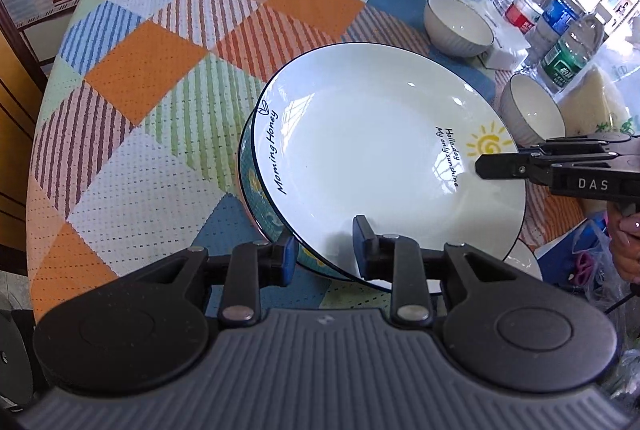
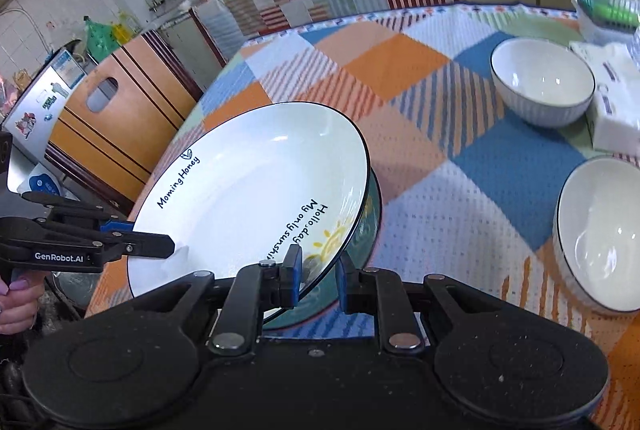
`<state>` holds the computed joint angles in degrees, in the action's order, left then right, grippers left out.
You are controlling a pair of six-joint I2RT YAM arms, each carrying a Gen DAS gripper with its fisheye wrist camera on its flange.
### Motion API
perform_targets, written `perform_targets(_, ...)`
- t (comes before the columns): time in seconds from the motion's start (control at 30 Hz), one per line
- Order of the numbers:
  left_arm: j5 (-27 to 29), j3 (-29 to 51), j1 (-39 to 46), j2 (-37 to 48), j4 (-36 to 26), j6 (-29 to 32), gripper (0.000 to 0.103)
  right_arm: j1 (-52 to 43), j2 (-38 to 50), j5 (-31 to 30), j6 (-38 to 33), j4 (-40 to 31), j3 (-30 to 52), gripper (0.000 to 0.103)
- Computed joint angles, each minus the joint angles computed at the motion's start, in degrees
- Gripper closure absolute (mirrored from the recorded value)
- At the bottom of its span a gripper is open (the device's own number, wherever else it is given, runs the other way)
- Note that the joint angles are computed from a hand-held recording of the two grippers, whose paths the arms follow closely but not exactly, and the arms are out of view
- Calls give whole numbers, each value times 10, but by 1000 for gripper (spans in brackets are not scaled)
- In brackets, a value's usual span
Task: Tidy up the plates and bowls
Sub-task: 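Carry the white plate with both grippers onto the egg plate stack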
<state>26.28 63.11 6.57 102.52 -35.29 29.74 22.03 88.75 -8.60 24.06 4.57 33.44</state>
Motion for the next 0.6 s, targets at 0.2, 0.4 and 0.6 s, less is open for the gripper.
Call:
perform_targets(0.2,-7,17,0,38,-5,0,76,0,36,-6,11,48,-15,81)
perform_targets(0.4,-22,30,-9,69,0,-9,75,5,76,5,22,38,7,81)
perform_targets(0.6,-39,23,-16,64,19,-19,75,25,84,34,18,-22,47,78)
